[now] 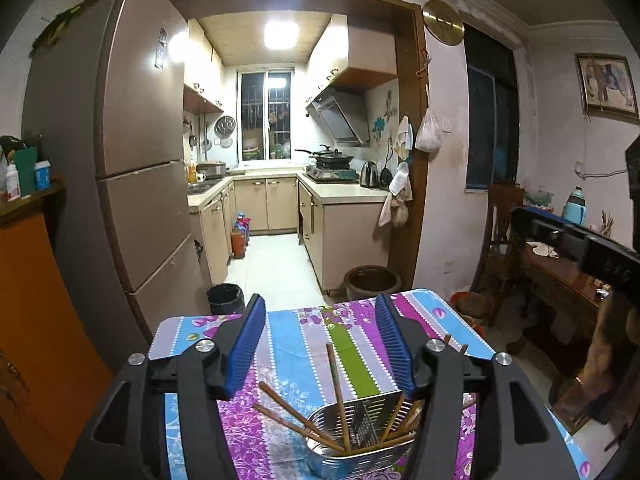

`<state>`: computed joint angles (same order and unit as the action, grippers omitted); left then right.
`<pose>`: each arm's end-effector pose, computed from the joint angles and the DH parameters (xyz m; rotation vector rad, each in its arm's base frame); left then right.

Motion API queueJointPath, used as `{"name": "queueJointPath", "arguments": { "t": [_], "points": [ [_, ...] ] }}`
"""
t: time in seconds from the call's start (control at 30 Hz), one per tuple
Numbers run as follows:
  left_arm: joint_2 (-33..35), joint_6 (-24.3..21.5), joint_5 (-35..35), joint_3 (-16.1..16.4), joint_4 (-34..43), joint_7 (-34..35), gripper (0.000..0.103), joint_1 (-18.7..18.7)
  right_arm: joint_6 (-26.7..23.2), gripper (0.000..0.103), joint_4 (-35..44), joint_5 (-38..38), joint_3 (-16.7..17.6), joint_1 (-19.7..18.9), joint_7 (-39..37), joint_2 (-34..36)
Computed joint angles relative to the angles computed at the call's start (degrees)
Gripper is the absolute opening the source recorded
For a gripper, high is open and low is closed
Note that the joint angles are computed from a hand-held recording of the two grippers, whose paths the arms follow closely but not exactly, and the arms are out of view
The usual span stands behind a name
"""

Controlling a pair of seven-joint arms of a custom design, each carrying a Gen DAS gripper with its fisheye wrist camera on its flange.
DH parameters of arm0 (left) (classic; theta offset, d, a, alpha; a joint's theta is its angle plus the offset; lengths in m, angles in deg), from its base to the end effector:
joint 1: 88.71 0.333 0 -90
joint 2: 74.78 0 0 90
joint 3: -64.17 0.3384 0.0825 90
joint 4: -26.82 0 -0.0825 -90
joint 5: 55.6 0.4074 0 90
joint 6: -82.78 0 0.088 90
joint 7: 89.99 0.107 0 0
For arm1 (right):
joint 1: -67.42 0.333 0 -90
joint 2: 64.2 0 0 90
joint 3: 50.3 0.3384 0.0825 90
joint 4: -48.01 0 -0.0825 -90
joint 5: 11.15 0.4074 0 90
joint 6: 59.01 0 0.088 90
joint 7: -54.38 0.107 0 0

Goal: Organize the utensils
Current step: 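Withdraw both open tools from the holder toward the last chopsticks, then close the left tool on a chopstick while the right tool grasps the other chopstick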

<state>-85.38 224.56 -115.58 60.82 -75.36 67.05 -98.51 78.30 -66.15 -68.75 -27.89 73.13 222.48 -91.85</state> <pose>0.5518 -0.1303 0.7495 -0.8031 2.1223 -1.4839 0.3926 0.2677 0.7621 -1.1368 1.6253 -1.1804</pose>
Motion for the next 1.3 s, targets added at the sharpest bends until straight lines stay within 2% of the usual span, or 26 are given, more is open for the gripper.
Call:
{"name": "queueJointPath", "arguments": {
  "t": [0.13,0.17,0.23,0.33,0.43,0.5,0.53,0.57,0.67,0.8,0.9,0.93,1.07,1.3],
  "points": [
    [-4.12,-1.11,-4.38,2.59,-4.18,5.17,0.067,0.2,-0.73,0.061,-4.32,0.99,0.97,1.12,0.35,-5.79],
    [-6.04,-1.56,-6.44,3.85,-6.22,7.6,0.071,0.22,-0.98,0.066,-5.53,1.77,1.5,1.45,0.28,-7.35],
    [-9.84,-2.49,-9.96,6.25,-10.52,12.5,0.076,0.1,-1.57,0.069,-8.69,3.9,3.14,2.55,0.07,-10.92],
    [-17.59,-4.86,-13.93,10.63,-20.32,21.82,0.081,0.42,-2.92,0.071,-13.67,7.6,7.61,4.3,1.68,-15.0],
    [-23.62,-8.02,-12.48,13.82,-29.4,26.69,0.082,2.14,-3.08,0.071,-17.75,10.8,12.54,5.33,6.84,-16.62],
    [-26.47,-9.86,-10.1,15.19,-34.63,28.37,0.082,3.67,-4.91,0.071,-19.2,11.89,18.32,5.15,11.67,-15.51],
    [-27.6,-9.88,-9.51,15.54,-36.8,29.45,0.082,4.3,-5.23,0.068,-19.32,11.78,20.05,5.04,13.67,-14.61],
    [-28.98,-9.82,-8.48,15.83,-39.83,30.24,0.082,5.24,-5.32,0.057,-19.48,11.81,21.89,5.01,16.31,-13.31],
    [-31.15,-12.86,-4.28,17.23,-45.73,30.82,0.082,7.23,-6.81,0.036,-18.2,9.89,28.2,3.67,24.52,-7.3],
    [-32.54,-17.38,-0.25,19.26,-51.14,31.82,0.079,9.6,-11.8,0.027,-13.51,4.46,38.19,-1.05,32.53,4.11],
    [-33.05,-19.67,1.06,19.98,-54.51,33.41,0.071,11.49,-16.76,0.021,-11.33,1.67,42.42,-2.58,35.56,10.85],
    [-33.03,-19.8,0.8,19.68,-54.93,33.98,0.067,11.73,-19.9,0.018,-10.27,0.5,44.31,-3.35,35.71,13.57],
    [-34.29,-21.14,0.07,19.12,-57.81,36.65,0.057,12.44,-23.42,0.015,-10.2,-1.29,44.29,-1.64,37.59,17.49],
    [-35.3,-20.92,-1.44,17.6,-60.08,39.25,0.05,12.78,-23.12,0.015,-10.97,-3.17,39.61,2.86,39.68,19.4]
  ]
}}
